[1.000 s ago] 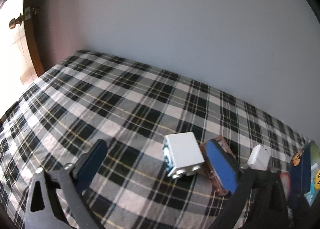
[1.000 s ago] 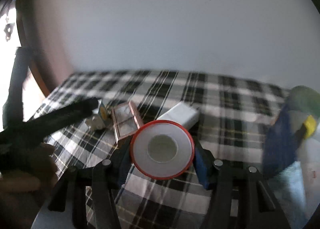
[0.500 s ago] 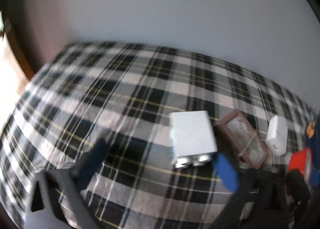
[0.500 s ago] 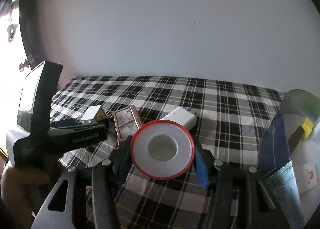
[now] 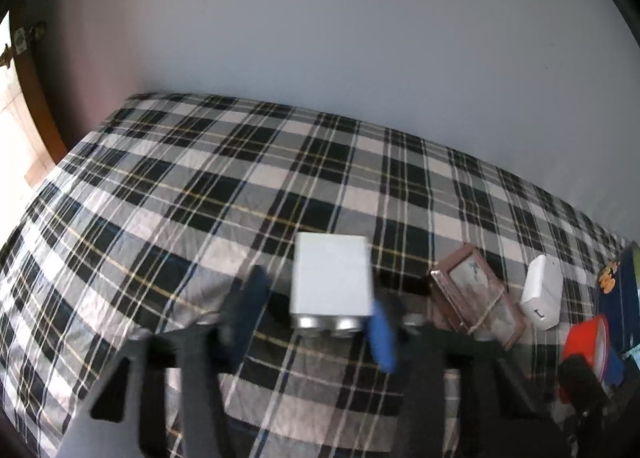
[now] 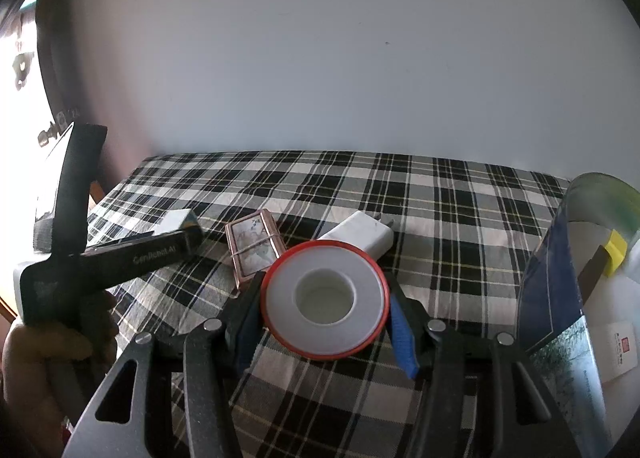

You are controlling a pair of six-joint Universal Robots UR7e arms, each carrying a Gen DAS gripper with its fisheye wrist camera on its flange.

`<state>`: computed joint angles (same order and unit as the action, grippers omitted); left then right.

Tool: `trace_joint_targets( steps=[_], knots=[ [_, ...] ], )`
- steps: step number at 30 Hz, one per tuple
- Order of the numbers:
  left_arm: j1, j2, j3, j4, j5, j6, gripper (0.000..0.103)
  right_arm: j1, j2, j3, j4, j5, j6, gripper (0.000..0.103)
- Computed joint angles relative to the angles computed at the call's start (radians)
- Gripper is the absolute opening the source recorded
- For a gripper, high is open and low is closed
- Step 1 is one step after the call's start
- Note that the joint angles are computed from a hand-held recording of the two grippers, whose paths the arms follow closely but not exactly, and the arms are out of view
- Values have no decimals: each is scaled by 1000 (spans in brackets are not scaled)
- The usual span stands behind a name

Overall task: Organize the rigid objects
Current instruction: 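Lift the tape roll with the right tool while the left lifts the white block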

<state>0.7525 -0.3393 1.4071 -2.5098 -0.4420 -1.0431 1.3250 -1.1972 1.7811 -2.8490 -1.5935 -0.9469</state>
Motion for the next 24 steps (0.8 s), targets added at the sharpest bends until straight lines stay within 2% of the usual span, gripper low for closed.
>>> trace_joint_targets(
  steps=[1, 5, 7, 9, 13, 16, 18, 20, 24],
  knots=[
    [0, 2, 4, -30, -7, 32, 30, 0, 2, 0, -1, -1, 0, 57],
    [-7, 6, 20, -116, -30, 109, 30, 0, 5, 3, -12, 7, -7, 57],
    [-13, 2, 54, -203, -23, 129, 30, -4, 0, 16, -44, 26, -19, 57],
    [-31, 6, 79, -278, 20, 143, 30, -9, -9, 29, -71, 58, -33, 57],
    [-76, 27, 95, -312, 169, 129, 30, -35, -46, 51, -52, 189, -30, 57],
    [-103, 47, 84, -267, 260, 114, 30, -49, -68, 76, -75, 261, -48, 57],
    [-118, 44, 86, -167, 310, 37, 30, -56, -78, 93, -90, 296, -64, 57],
    [-120, 45, 84, -161, 329, 53, 30, -58, -80, 117, -142, 310, -89, 57],
    [-127, 35, 81, -41, 348, -43, 30, -55, -76, 154, -233, 311, -134, 57]
  ],
)
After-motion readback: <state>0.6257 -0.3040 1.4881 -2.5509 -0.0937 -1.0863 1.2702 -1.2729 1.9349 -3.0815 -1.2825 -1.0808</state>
